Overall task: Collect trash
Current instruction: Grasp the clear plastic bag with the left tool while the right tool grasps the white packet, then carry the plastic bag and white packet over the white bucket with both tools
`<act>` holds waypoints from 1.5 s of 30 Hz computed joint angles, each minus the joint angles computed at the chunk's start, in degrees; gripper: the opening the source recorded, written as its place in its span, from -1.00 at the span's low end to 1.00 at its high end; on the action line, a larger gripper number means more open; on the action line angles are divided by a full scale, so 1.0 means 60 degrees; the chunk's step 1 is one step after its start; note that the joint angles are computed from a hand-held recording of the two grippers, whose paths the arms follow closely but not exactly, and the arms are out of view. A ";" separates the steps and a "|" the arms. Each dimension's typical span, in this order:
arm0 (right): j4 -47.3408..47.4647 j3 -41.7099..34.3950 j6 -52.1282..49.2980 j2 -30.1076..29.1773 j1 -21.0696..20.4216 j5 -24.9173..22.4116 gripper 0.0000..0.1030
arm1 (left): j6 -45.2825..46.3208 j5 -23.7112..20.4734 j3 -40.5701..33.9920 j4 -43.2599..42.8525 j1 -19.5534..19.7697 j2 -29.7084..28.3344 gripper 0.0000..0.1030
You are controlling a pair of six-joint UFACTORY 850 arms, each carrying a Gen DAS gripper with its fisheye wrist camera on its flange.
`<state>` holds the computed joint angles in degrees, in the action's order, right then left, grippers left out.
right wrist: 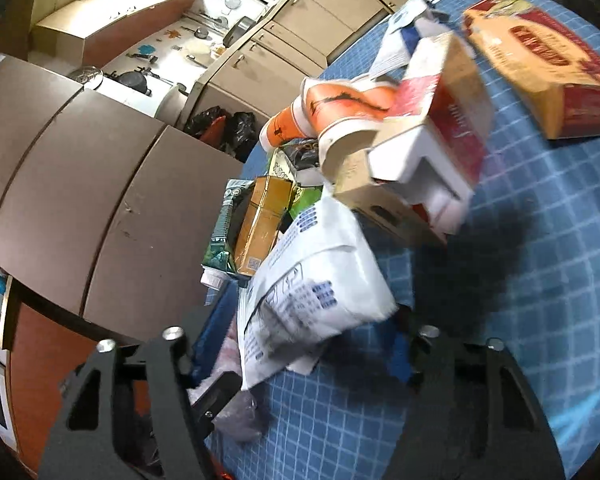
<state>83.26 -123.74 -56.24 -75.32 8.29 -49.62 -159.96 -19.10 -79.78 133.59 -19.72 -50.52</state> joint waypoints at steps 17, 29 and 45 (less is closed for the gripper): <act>0.1021 0.1701 -0.2132 0.0999 -0.0044 -0.0057 -0.58 | -0.2248 -0.0766 0.1199 0.1480 -0.0024 0.0636 -0.32; 0.3349 0.5201 -0.7000 0.3508 0.0088 0.1445 -0.61 | -0.0366 -0.1193 0.1757 -0.0603 -0.0520 0.1388 -0.35; 0.7678 0.8239 -1.2428 0.5597 -0.0872 0.2285 -0.61 | 0.4742 -0.1214 -0.0314 -0.4423 -0.1828 0.0597 -0.36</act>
<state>129.33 -74.30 -130.81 -41.73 3.06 -35.91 -131.51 -26.38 -81.66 107.05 -30.69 -46.93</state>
